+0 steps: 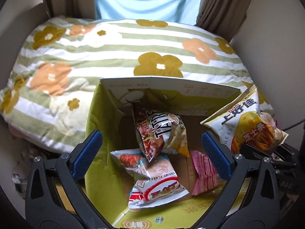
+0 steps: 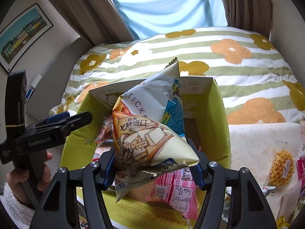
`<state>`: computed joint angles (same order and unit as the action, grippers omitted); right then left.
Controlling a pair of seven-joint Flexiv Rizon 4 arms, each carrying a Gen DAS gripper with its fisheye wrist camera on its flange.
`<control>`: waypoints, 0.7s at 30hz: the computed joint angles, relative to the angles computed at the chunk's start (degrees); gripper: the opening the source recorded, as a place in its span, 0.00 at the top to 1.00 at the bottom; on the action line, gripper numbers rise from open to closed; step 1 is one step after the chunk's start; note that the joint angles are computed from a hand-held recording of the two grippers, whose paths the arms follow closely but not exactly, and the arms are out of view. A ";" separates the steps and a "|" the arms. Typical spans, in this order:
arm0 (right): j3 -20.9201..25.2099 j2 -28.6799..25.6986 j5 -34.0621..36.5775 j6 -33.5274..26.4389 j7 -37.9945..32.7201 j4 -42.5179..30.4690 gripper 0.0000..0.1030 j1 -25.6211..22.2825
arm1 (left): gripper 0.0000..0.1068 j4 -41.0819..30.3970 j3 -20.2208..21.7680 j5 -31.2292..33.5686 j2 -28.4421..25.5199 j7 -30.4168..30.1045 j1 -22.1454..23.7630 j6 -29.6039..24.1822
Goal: Organize snacks
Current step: 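Open both tools to release the bags into the box and withdraw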
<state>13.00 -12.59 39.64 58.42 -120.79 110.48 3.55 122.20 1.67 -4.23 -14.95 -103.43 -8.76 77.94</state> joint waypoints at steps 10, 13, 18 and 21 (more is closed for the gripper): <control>-0.14 -3.26 -2.67 -1.38 2.22 -1.85 0.27 0.03 | 0.04 3.52 1.36 2.27 2.76 -4.81 -0.37 -1.00; 0.69 -2.75 -2.86 3.60 2.47 -0.20 0.02 0.32 | 0.04 4.06 2.03 4.57 3.61 -6.75 -0.83 -1.89; 1.48 -1.42 -1.38 3.05 -0.97 0.83 0.02 -0.84 | 0.04 5.59 1.40 5.54 4.75 -8.23 -0.52 -1.90; 1.06 -0.41 -2.59 2.07 -0.31 1.79 0.02 -0.46 | 0.04 6.21 1.22 6.32 5.84 -8.88 -0.58 -1.87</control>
<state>14.07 -12.99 37.05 60.49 -121.10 112.27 3.09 128.41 2.89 2.09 -9.12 -112.31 -9.34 76.07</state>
